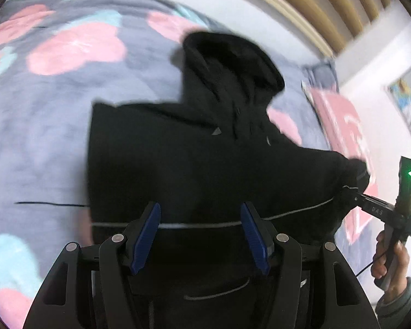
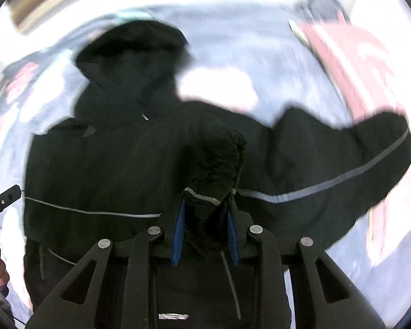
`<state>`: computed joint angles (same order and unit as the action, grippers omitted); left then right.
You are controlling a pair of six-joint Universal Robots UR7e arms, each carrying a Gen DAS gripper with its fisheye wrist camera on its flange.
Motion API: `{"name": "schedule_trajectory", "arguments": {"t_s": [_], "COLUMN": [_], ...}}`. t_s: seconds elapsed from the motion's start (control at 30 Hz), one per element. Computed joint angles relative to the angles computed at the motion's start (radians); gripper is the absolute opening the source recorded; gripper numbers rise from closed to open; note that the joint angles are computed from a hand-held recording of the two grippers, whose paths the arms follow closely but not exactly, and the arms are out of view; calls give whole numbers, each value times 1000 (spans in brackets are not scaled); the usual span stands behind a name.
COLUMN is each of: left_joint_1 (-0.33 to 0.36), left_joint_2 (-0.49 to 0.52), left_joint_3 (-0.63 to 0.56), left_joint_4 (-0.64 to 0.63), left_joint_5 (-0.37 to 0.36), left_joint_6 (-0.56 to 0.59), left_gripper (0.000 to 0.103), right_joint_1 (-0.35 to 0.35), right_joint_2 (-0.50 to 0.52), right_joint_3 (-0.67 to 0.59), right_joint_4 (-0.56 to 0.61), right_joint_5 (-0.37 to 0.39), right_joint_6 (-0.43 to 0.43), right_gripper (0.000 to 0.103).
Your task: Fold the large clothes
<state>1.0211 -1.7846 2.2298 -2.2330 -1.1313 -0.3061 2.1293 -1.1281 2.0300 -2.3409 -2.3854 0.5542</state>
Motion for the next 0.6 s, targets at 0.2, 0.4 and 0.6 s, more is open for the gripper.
{"name": "schedule_trajectory", "arguments": {"t_s": [0.2,0.4,0.6], "left_joint_1": [59,47,-30], "left_joint_2": [170,184,96], "left_joint_3": [-3,-8,-8], "left_joint_4": [17,39,72], "left_joint_5": [112,145,116], "left_joint_6": [-29,-10,-17], "left_gripper": [62,62,62], "right_joint_1": [-136,-166,-53], "right_joint_2": [20,-11,-92], "right_joint_3": [93,109,74], "right_joint_4": [-52,-49,-23], "right_joint_5": [79,115,60], "right_joint_6": [27,26,15], "right_gripper": [31,35,63]}}
